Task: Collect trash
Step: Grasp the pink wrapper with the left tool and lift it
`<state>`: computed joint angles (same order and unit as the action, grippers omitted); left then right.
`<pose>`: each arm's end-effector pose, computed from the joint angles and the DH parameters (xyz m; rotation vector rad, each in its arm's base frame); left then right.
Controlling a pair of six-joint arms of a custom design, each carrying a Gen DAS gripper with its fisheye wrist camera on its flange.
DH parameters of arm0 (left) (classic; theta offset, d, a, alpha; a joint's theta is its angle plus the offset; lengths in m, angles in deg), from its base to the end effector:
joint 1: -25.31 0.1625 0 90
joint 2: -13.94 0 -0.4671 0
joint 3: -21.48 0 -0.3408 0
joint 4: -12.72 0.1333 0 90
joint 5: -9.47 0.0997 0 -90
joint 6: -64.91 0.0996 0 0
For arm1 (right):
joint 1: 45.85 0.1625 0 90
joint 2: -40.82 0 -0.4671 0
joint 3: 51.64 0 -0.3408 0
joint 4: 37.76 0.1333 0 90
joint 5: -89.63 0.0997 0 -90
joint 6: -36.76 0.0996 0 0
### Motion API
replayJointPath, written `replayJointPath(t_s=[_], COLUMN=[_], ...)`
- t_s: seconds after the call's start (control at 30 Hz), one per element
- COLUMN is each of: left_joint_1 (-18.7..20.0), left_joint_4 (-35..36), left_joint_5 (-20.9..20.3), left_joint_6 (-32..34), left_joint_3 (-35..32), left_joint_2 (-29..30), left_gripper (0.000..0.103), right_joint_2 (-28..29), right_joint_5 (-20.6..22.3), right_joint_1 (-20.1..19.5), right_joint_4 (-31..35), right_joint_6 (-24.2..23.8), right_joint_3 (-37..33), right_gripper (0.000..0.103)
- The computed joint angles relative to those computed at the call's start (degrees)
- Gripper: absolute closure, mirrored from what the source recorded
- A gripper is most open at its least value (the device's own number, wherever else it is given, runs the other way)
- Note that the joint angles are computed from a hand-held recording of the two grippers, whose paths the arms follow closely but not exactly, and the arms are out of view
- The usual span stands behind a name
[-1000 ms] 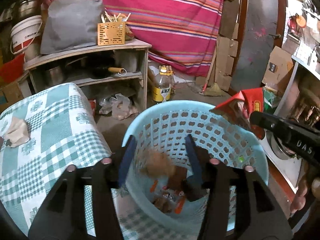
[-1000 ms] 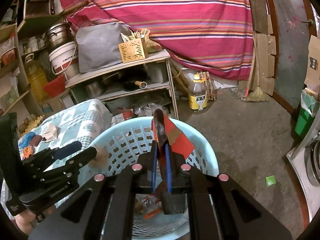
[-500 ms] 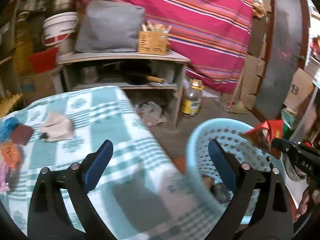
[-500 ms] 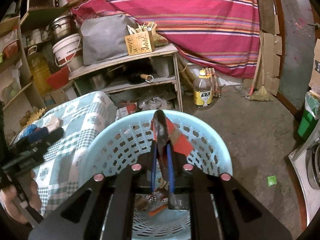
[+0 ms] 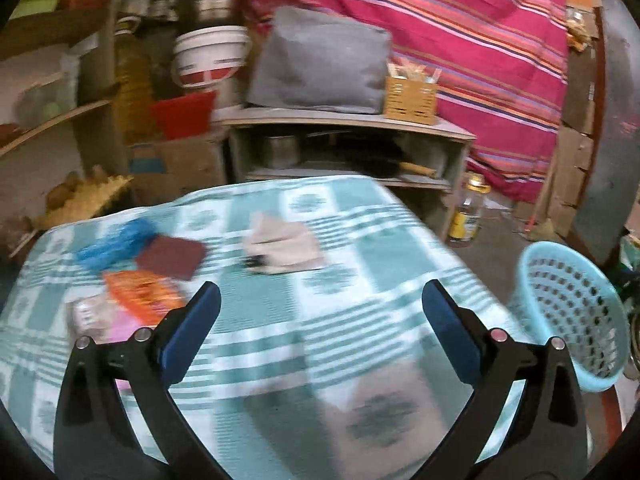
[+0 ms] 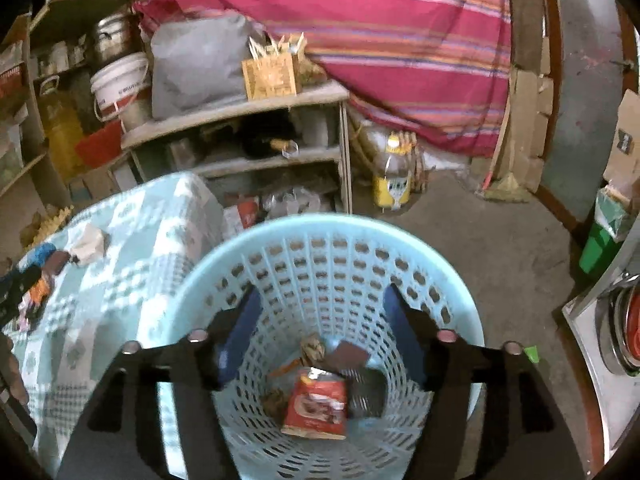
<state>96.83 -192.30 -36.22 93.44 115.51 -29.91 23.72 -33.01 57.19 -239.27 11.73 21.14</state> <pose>-0.0174 -0.6922 0.2843 0.3258 2.0555 -1.2029 0.2499 -0.7263 0.0538 0.4053 -2.2488 1.1207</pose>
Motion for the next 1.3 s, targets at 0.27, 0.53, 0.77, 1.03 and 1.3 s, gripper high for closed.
replayJointPath(t_s=[0.27,0.53,0.77,1.03,1.3], left_joint_1=[4.3,8.48,10.68,12.11,12.1], left_joint_4=[-0.91,7.63,17.67,25.92,25.88], left_joint_5=[2.81,2.93,0.48,-4.04,-5.55], left_joint_6=[0.36,-3.87,-8.88,-12.46,-11.08], left_joint_3=[0.89,-0.16,-1.79,-3.07,-2.6], left_joint_2=[-4.64,-7.11,-8.2,-9.17,-9.53], left_gripper=[0.006,0.006,0.014,0.042,0.069], right_joint_2=[5.24,11.01,13.94,16.56,17.66], right_joint_5=[2.25,3.01,3.9,3.89,3.29], right_joint_1=[3.18,5.24,5.7,6.44,6.78], right_joint_4=[1.84,9.34,15.97,19.86,21.38], right_joint_6=[-0.96,-0.23,4.05,3.99,3.14], right_joint_3=[-6.52,-14.86,-20.41,-25.12,-26.89], right_gripper=[0.022,0.022,0.022,0.022,0.022])
